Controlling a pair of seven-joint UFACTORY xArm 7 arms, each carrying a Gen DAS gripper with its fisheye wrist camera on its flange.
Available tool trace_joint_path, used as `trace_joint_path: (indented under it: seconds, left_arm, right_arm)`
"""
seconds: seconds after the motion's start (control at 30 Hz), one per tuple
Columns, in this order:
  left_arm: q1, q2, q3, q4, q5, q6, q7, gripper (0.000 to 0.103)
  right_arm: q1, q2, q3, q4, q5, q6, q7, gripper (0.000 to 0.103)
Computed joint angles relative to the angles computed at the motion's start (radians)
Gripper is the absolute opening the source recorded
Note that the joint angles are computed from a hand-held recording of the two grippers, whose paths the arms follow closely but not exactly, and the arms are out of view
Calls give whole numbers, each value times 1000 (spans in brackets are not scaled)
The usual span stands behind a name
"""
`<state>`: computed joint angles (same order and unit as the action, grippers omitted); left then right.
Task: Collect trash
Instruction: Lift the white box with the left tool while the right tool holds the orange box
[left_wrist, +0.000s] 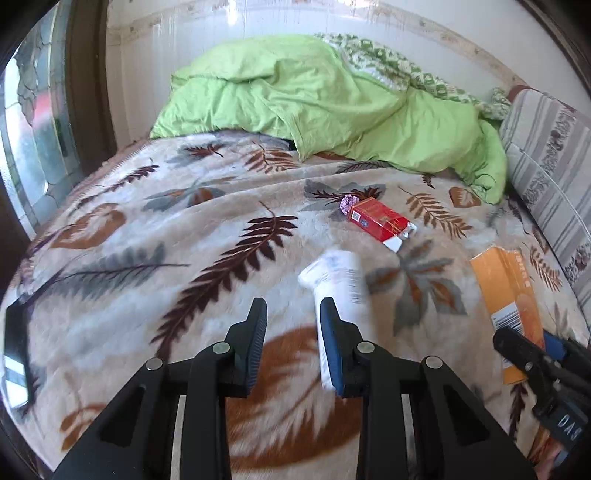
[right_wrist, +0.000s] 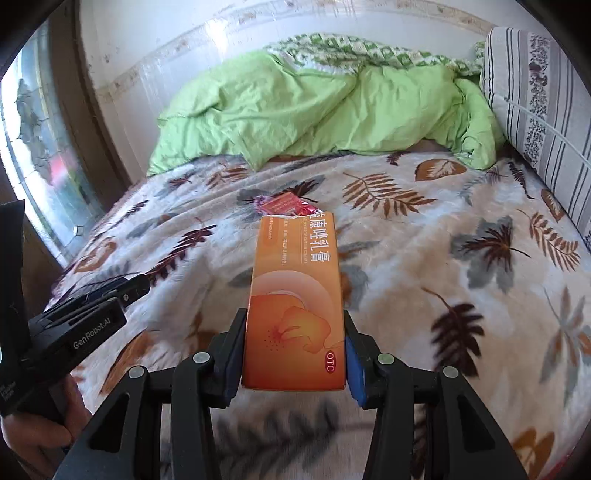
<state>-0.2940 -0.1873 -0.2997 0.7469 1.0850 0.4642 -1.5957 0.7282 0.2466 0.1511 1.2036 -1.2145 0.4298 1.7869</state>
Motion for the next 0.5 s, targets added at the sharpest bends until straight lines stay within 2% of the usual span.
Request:
trace_joint_path:
  seconds: [0.07, 0.13, 0.17, 0.23, 0.3, 0.37, 0.5]
  left_arm:
    - [-7, -23, 6, -35, -32, -19, 25, 29]
    - [8, -15, 28, -58, -69, -89, 43, 31]
    - [15, -3, 53, -66, -123, -145, 79, 47]
    - [41, 15, 72, -83, -175, -255, 109, 70]
    - [70, 33, 50, -76, -177, -293, 102, 70]
    - [68, 77, 33, -36, -209, -275, 144, 70]
    - [-15, 207, 51, 84, -401, -169, 357, 70]
  right_arm:
    - [12, -27, 5, -30, -29, 9, 28, 49]
    - [8, -36, 18, -44, -30, 11, 30, 49]
    - [4, -34, 22, -45, -25, 10, 32, 49]
    - [0, -36, 21, -50, -29, 13, 56, 49]
    - [-5, -37, 20, -51, -35, 21, 82, 49]
    - [-12, -37, 21, -54, -29, 32, 102, 49]
    - [-30, -44, 18, -68, 1, 46, 146, 49]
